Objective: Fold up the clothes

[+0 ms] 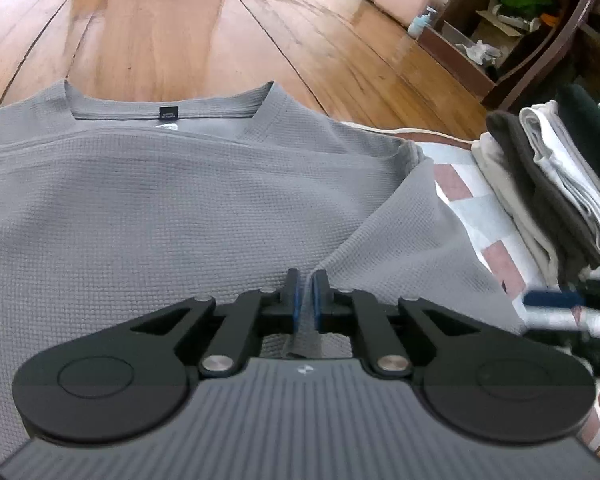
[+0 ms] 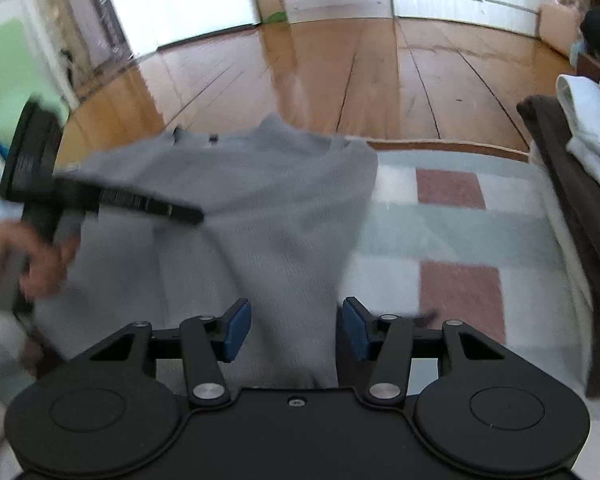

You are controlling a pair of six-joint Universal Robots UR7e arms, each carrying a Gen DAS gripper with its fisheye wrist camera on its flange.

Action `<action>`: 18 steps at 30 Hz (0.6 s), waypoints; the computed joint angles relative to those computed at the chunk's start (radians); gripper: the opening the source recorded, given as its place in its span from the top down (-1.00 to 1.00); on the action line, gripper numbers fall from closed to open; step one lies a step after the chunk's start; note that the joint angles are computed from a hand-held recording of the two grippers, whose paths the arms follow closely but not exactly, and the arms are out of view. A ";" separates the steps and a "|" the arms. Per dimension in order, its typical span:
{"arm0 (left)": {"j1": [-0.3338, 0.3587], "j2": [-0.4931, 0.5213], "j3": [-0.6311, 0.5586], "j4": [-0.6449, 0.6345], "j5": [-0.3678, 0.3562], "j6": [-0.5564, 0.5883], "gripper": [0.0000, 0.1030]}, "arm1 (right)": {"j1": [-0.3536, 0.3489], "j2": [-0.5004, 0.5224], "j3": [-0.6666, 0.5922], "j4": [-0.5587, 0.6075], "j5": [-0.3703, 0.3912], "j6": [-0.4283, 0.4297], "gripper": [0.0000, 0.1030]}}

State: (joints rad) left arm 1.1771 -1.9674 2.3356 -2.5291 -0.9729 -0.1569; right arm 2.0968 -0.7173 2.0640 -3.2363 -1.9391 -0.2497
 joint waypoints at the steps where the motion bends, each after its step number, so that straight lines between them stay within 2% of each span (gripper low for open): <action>1: 0.001 -0.003 -0.002 0.004 -0.007 0.003 0.79 | -0.005 0.015 -0.029 0.010 0.002 0.028 -0.09; 2: 0.003 -0.009 -0.002 0.009 -0.017 0.003 0.74 | -0.013 0.032 -0.063 0.021 0.008 0.068 -0.10; 6: 0.001 -0.039 0.002 0.039 -0.065 0.007 0.14 | -0.038 0.111 -0.216 0.091 -0.016 0.208 -0.14; 7: -0.002 -0.047 0.003 0.051 -0.073 0.008 0.07 | -0.038 0.134 -0.256 0.110 -0.028 0.224 -0.14; 11: -0.011 -0.067 0.007 0.080 -0.080 0.040 0.06 | -0.030 0.216 -0.388 0.228 -0.084 0.236 -0.18; 12: -0.010 -0.071 0.007 0.081 -0.083 0.049 0.06 | -0.021 0.242 -0.417 0.248 -0.135 0.209 -0.12; 13: -0.001 -0.072 0.006 0.074 -0.096 0.051 0.04 | -0.014 0.257 -0.427 0.225 -0.177 0.164 0.40; 14: 0.010 -0.071 0.005 0.064 -0.112 0.049 0.03 | -0.007 0.274 -0.435 0.191 -0.217 0.114 0.75; 15: 0.020 -0.069 0.004 0.054 -0.126 0.048 0.03 | -0.004 0.285 -0.444 0.172 -0.240 0.086 0.77; 18: 0.035 -0.056 0.007 0.016 -0.138 0.055 0.03 | -0.036 0.268 -0.429 0.144 -0.197 0.137 0.79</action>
State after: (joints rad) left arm 1.2124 -2.0233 2.3429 -2.5133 -1.1109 -0.1019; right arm 2.0606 -0.4494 1.6353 -3.0926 -2.1361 -0.1130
